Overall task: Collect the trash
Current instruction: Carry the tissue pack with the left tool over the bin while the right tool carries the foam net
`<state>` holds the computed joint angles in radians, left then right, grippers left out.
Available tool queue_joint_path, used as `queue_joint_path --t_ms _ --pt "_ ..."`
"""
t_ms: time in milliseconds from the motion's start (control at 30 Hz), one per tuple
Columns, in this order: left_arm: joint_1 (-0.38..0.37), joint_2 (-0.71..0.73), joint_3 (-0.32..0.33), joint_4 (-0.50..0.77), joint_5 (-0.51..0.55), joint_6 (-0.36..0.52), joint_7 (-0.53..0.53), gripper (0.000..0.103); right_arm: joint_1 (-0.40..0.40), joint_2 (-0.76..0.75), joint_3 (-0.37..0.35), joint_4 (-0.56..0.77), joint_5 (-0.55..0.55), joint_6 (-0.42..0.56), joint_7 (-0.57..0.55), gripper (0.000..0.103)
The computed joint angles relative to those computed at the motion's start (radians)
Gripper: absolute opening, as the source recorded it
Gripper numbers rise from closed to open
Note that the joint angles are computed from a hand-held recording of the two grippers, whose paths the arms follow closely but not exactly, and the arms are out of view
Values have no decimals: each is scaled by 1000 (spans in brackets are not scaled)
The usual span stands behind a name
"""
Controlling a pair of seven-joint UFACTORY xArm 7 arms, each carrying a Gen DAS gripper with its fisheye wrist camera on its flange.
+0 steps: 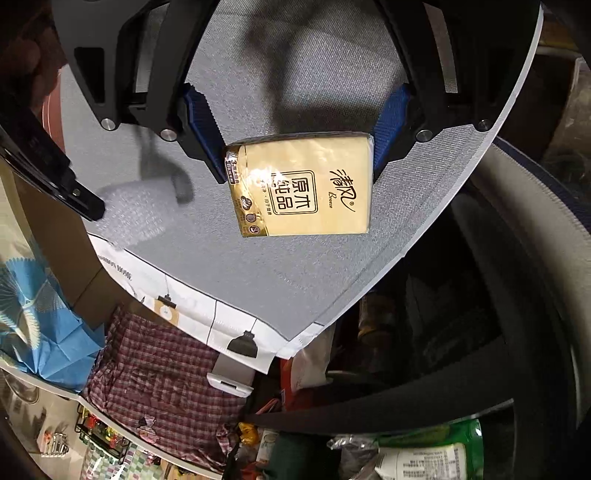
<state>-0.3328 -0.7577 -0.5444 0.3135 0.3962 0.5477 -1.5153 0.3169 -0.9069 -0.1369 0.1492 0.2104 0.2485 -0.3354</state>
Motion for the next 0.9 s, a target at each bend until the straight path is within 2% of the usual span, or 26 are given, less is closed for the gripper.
queue_joint_path --t_ms 233,467,700,900 --pt "-19 -10 -29 32 5 37 -12 71 -70 -237 -5 -43 -20 180 -26 4" --pt "-29 14 -69 82 22 65 -34 71 -164 -449 -46 -49 -26 375 -91 4" --pt "-41 58 -102 130 51 87 -63 71 -281 -545 -124 2 -21 513 -182 4" --pt "-42 107 -127 180 88 105 -93 71 -373 -570 -183 44 -16 554 -256 4"
